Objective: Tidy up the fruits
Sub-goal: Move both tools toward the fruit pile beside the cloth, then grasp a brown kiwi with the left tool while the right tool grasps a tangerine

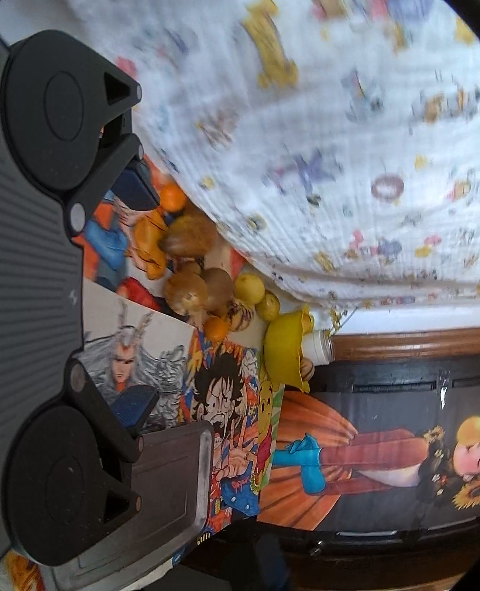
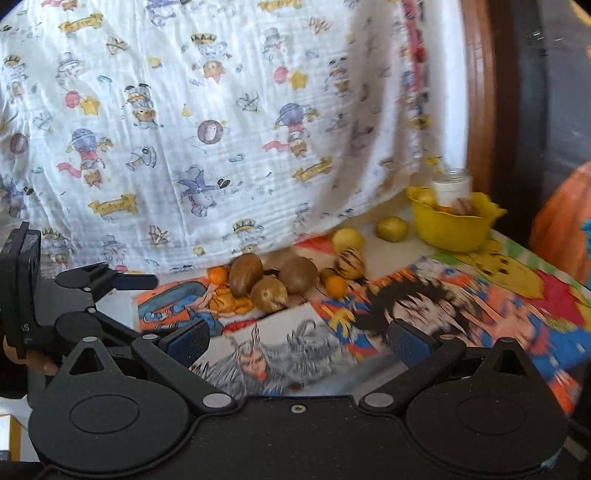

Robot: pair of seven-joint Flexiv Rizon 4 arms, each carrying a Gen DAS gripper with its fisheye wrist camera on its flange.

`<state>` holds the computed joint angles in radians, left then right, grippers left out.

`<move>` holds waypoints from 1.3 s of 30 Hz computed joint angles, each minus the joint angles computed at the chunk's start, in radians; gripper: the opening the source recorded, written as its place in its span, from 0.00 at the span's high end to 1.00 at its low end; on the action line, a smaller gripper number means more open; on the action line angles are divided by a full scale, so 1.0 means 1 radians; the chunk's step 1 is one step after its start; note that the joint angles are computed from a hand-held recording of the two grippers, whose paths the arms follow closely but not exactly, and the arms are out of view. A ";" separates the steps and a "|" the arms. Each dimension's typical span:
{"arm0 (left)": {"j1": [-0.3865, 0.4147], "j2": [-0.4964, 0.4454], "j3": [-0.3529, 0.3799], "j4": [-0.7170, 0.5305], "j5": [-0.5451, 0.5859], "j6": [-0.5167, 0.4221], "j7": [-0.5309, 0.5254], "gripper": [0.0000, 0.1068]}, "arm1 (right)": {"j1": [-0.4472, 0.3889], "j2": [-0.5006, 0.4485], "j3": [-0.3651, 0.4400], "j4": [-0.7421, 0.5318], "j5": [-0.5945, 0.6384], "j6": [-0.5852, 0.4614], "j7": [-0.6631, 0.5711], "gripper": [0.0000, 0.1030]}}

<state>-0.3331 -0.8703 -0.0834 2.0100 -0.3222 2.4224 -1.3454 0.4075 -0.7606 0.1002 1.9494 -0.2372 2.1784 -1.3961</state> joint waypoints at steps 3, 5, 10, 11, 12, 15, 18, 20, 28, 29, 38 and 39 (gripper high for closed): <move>0.004 -0.030 0.007 -0.071 0.016 -0.042 0.040 0.04 | -0.117 -0.072 0.074 -0.118 -0.170 -0.095 0.058 0.01; 0.006 -0.052 0.008 -0.117 0.018 -0.068 0.061 0.06 | -0.149 -0.122 0.092 -0.196 -0.231 -0.143 0.080 0.02; 0.028 -0.103 -0.001 -0.219 0.033 -0.143 0.092 0.12 | -0.203 -0.261 0.140 -0.398 -0.324 -0.222 0.120 0.11; 0.036 -0.113 -0.008 -0.237 0.037 -0.162 0.091 0.13 | -0.199 -0.288 0.138 -0.440 -0.330 -0.234 0.122 0.14; 0.043 -0.119 -0.014 -0.250 0.040 -0.180 0.087 0.15 | -0.197 -0.312 0.140 -0.477 -0.339 -0.249 0.123 0.16; 0.049 -0.137 -0.021 -0.290 0.016 -0.240 0.067 0.21 | -0.246 -0.401 0.233 -0.597 -0.416 -0.335 0.114 0.23; 0.057 -0.150 -0.026 -0.325 0.001 -0.299 0.038 0.27 | -0.292 -0.476 0.352 -0.683 -0.461 -0.430 0.051 0.30; 0.063 -0.158 -0.030 -0.344 0.001 -0.323 0.016 0.30 | -0.315 -0.520 0.429 -0.728 -0.476 -0.488 -0.007 0.35; 0.006 -0.186 0.038 -0.424 -0.096 -0.444 -0.049 0.38 | -0.300 -0.615 0.548 -0.866 -0.436 -0.617 -0.170 0.48; 0.010 -0.191 0.034 -0.431 -0.095 -0.446 -0.061 0.39 | -0.292 -0.622 0.548 -0.884 -0.428 -0.625 -0.184 0.51; -0.002 -0.209 0.054 -0.464 -0.102 -0.451 -0.134 0.43 | -0.257 -0.654 0.557 -0.959 -0.335 -0.656 -0.294 0.66; -0.003 -0.209 0.056 -0.463 -0.106 -0.450 -0.142 0.46 | -0.254 -0.653 0.554 -0.960 -0.322 -0.655 -0.301 0.67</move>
